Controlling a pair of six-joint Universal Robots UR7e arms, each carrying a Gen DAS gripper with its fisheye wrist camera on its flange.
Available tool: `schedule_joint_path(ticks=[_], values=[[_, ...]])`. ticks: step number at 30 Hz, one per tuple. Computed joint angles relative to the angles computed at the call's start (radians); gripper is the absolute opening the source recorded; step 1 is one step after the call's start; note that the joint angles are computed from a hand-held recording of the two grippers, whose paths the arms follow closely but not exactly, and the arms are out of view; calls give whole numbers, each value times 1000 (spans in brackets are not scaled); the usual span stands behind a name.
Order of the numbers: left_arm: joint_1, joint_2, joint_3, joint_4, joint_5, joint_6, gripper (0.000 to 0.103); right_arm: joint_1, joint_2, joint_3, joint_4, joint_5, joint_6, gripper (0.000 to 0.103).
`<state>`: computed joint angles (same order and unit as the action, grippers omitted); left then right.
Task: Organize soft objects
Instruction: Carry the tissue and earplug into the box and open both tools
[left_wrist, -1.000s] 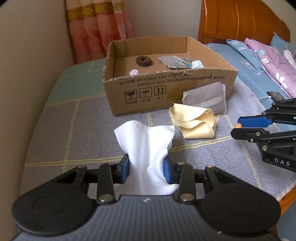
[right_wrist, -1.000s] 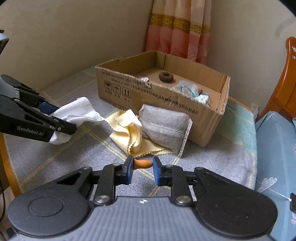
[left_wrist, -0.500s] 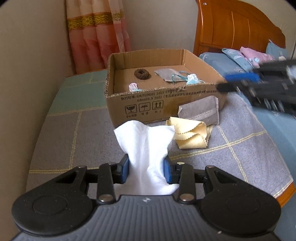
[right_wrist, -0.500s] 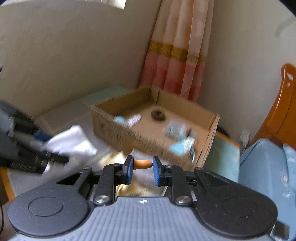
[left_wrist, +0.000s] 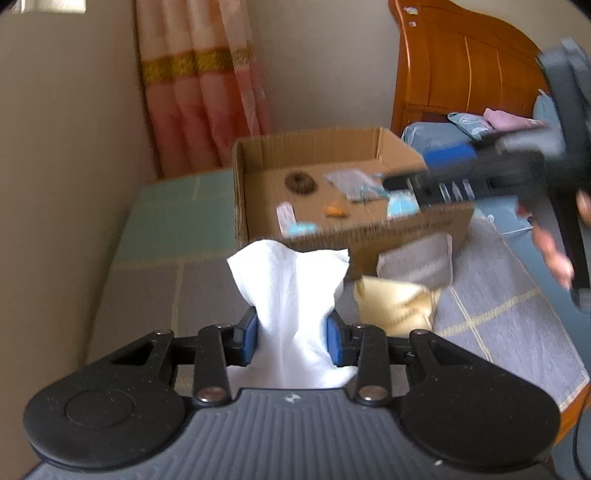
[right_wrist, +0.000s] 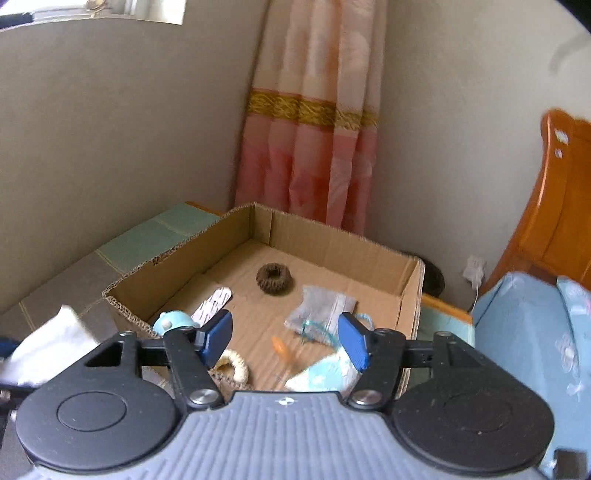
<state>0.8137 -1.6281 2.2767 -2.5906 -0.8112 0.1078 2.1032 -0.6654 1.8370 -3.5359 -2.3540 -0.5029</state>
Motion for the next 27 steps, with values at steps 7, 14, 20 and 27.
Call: schedule_joint_path(ticks=[7,14,20,27], values=[[20,124,-118,-70,-35,124,36,32,-7,78,-82,-52,62,85],[35,287,-293,-15,-118,170,36,54,-28,140,-151,-57,91,87],[54,466,-491,93,-158,120,36,46,-48,177,-186,-44,107,88],[60,633,-611,101,-109,71,39,29,-75,215,-219,-43,143,88]])
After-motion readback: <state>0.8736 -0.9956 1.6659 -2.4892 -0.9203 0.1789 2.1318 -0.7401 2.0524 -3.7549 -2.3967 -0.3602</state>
